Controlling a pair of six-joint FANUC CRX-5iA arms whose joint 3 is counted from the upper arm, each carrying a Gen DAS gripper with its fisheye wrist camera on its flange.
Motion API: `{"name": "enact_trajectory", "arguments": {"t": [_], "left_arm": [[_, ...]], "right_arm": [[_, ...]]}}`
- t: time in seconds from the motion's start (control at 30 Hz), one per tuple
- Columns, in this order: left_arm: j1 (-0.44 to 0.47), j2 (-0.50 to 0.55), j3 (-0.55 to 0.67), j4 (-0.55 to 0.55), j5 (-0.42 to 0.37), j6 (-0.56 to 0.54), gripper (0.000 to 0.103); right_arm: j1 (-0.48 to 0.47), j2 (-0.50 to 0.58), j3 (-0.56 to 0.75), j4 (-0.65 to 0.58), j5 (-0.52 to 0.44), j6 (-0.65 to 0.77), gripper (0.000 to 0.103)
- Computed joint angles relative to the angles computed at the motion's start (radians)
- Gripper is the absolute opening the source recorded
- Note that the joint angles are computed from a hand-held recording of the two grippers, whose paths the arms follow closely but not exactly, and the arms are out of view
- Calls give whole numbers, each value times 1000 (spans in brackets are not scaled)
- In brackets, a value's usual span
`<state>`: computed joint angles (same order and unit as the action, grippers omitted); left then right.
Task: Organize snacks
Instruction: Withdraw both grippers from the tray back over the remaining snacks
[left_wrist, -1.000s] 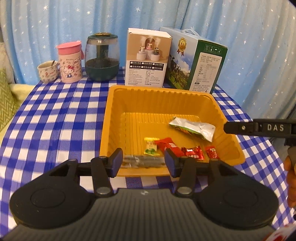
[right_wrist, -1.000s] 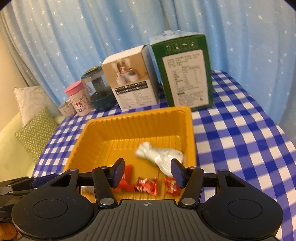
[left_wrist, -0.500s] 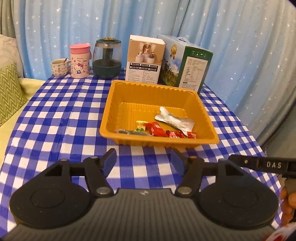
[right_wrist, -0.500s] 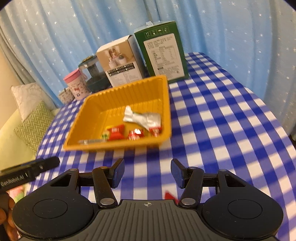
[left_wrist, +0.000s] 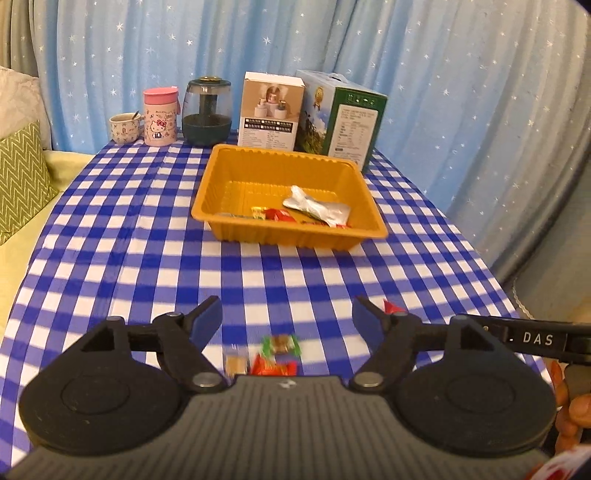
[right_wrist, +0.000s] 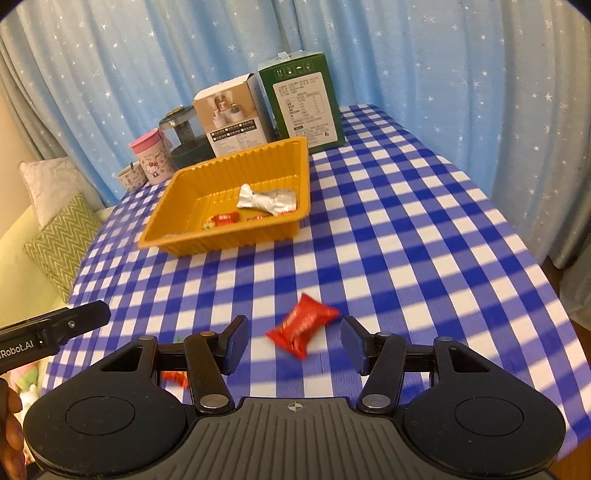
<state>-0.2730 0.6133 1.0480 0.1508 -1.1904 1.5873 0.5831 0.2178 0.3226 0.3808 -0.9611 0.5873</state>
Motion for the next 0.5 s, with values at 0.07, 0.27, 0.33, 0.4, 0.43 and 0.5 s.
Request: {"name": "enact_trajectory", "arguments": {"t": [0.07,0.27,0.33,0.4,0.43,0.5], "left_arm": [[-2,-40,-63,5,18,-1,77],[-5,-120,-187,-3,43,0,81],[-6,-140,-218,-8,46,-1,82],[-7,-160,-249,-11,51,-3,83],[-7,-167,-260,-14,50,-1,83],[-7,-179,-280,-16,51,-3,84]], "right_arm": [[14,-22,-29,16,-6,-17,56],[48,-79,-107,52,-12,-43,56],[55,-92,-124,54,-16,-53,56],[61,-103,-137,54,-20,-56,56],[65,-108,-145,56,-22,-60,56],[68,-115,-153,53,-25,-65,56]]}}
